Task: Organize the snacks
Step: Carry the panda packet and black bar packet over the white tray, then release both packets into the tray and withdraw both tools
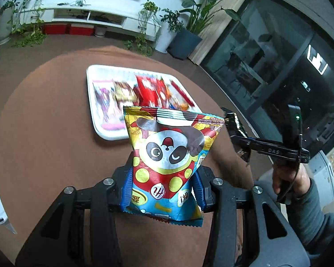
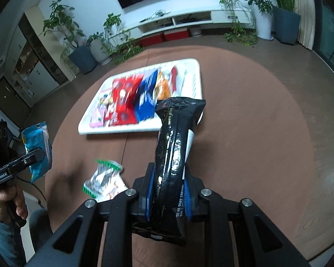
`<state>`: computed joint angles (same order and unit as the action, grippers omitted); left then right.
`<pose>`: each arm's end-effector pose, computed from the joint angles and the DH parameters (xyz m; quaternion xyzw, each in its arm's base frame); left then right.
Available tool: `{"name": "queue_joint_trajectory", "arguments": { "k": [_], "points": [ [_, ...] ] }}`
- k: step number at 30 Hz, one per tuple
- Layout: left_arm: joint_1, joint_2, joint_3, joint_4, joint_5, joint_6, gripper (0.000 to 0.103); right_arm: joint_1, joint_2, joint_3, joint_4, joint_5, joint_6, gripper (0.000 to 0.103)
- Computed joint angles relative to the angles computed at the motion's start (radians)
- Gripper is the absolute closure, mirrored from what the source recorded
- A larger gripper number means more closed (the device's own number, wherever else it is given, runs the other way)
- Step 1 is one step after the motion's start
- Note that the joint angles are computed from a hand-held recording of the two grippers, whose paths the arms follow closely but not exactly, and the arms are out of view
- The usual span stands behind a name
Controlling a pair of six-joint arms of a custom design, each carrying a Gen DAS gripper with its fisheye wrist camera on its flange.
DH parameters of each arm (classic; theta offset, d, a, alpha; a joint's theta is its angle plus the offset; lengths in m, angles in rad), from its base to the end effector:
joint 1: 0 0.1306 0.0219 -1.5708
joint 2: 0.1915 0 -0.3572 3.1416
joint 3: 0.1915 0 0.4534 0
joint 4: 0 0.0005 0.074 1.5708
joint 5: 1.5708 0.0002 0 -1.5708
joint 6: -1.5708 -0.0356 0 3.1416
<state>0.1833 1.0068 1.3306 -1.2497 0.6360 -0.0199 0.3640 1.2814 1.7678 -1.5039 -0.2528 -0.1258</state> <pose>0.3808 0.0486 0.5254 0.0252 0.9060 -0.2645 0.3295 0.4125 0.1661 0.6056 -0.1476 0.9435 0.1833 0.2335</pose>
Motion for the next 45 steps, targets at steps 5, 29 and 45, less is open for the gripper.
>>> {"name": "queue_joint_trajectory", "arguments": {
  "k": [5, 29, 45],
  "points": [
    [-0.005, 0.093, 0.105, 0.023, -0.035, 0.014, 0.061, -0.004, 0.102, 0.153, -0.001, -0.001, 0.018, 0.079],
    [-0.104, 0.445, 0.34, 0.058, -0.241, 0.04, 0.061, 0.098, 0.506, 0.517, -0.079, 0.023, 0.078, 0.079],
    [-0.152, 0.488, 0.319, 0.111, -0.306, 0.034, 0.048, 0.109, 0.529, 0.502, -0.066, 0.079, 0.094, 0.075]
  ]
}}
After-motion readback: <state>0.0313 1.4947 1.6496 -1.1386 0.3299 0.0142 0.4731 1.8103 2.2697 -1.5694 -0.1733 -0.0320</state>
